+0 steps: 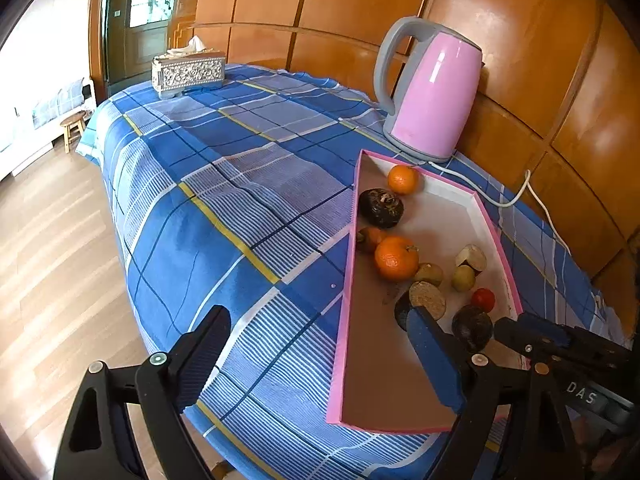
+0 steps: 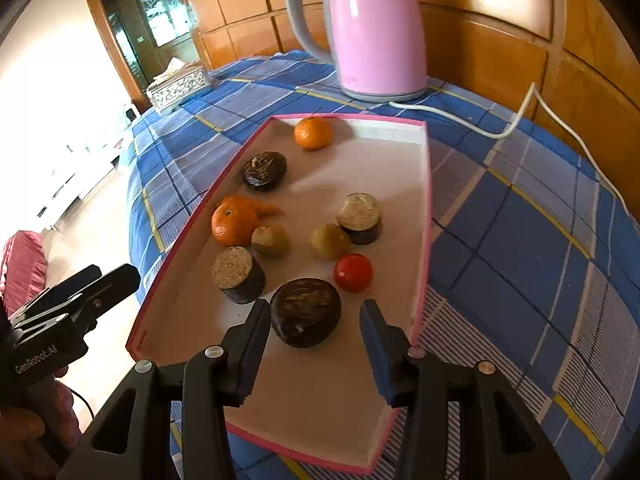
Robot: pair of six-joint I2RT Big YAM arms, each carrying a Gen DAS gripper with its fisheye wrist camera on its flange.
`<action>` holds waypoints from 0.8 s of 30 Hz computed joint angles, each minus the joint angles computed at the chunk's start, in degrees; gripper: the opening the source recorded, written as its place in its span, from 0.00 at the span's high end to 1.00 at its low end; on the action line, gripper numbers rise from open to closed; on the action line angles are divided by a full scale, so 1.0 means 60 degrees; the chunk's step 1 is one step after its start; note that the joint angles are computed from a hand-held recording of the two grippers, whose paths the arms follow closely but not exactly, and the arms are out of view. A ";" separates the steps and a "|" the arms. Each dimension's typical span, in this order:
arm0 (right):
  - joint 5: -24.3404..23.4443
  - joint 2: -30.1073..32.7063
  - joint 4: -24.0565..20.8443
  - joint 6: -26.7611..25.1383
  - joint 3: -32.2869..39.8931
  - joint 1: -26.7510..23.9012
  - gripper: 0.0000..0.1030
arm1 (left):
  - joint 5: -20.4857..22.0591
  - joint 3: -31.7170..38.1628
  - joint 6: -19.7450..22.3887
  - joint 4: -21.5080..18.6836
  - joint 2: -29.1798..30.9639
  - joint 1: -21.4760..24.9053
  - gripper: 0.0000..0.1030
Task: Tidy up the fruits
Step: 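Lower the brown fruit into the tray and open the right tool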
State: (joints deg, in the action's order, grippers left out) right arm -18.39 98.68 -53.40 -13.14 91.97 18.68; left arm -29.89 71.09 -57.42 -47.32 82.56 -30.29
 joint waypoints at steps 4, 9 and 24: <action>0.0105 -0.0275 0.0333 0.0386 -0.0283 -0.0105 0.54 | -0.0242 0.0120 0.0135 -0.0052 0.0030 -0.0147 0.06; 0.0773 -0.0918 0.1194 0.1109 -0.0995 -0.0220 0.45 | -0.0500 0.0256 0.0401 -0.0008 0.0061 -0.0384 0.03; 0.2740 -0.2196 0.2806 0.1700 -0.2743 -0.0317 0.37 | -0.1116 0.0415 0.1109 0.0479 -0.0085 -0.1021 0.00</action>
State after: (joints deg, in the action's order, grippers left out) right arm -1.95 85.50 -36.57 -2.94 75.51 16.78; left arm -36.59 73.58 -50.77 -44.45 82.05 -36.41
